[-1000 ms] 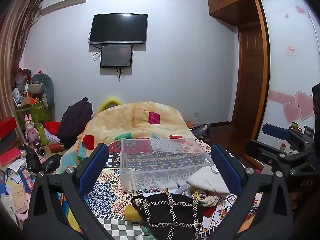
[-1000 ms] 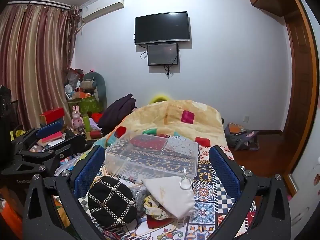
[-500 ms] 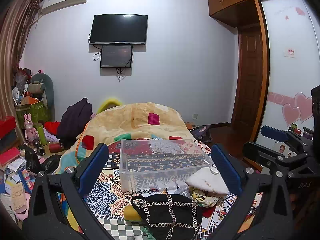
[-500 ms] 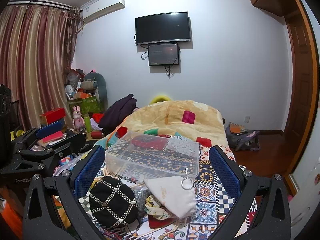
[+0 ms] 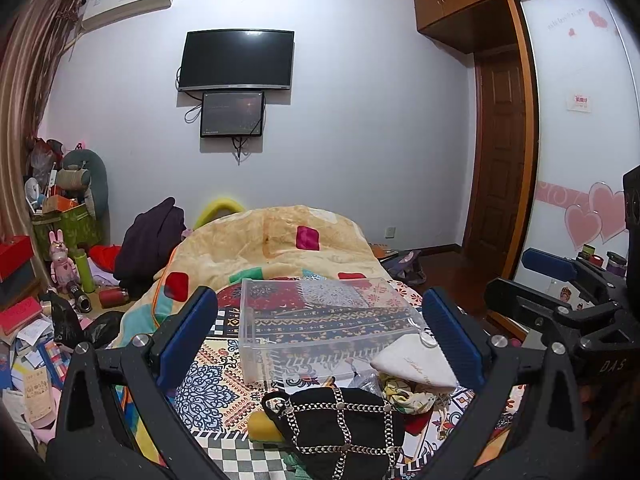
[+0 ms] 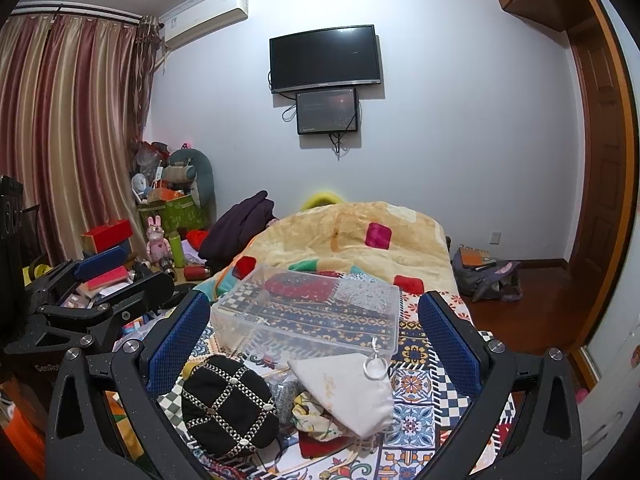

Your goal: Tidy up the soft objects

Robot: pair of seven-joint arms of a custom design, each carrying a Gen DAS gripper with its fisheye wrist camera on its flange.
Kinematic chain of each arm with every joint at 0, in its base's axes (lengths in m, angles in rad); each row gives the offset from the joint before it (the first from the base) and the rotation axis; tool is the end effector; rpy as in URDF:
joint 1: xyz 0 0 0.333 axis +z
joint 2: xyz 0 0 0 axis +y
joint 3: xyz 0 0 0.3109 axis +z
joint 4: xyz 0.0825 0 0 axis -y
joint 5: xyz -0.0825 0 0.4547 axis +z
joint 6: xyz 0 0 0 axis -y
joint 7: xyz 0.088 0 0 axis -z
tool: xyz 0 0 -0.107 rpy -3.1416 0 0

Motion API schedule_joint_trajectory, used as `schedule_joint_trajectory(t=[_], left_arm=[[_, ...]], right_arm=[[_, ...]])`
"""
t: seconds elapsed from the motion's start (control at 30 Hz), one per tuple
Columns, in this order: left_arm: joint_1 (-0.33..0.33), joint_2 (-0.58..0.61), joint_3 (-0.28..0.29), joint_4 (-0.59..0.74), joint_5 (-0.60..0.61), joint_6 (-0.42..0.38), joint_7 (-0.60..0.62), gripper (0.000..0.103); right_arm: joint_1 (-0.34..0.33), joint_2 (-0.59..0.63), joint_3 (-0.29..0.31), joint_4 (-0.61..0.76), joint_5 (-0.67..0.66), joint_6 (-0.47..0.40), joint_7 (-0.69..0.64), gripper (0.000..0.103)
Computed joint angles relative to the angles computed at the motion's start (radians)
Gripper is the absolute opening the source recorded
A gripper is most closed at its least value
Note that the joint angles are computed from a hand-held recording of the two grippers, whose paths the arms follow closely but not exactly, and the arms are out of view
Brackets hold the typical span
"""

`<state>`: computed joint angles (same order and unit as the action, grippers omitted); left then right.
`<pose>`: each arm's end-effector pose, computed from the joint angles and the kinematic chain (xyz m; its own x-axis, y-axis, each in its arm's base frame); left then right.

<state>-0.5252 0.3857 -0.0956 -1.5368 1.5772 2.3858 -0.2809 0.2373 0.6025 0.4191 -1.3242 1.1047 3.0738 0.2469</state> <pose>0.6443 -0.4368 0.4641 0.1796 -0.9822 0.0553 -0.2564 -0.1010 -0.9613 0.7338 0.3626 0.4690 0.6580 -0.7518 -0.0441 -0.2644 -0.1758 -0.9483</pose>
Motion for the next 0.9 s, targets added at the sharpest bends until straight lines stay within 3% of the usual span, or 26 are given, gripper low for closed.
schedule_joint_trajectory(t=[0.9], left_arm=[[-0.003, 0.007, 0.002, 0.003, -0.009, 0.007, 0.004, 0.103]], right_arm=[[-0.001, -0.009, -0.004, -0.002, 0.025, -0.015, -0.011, 0.103]])
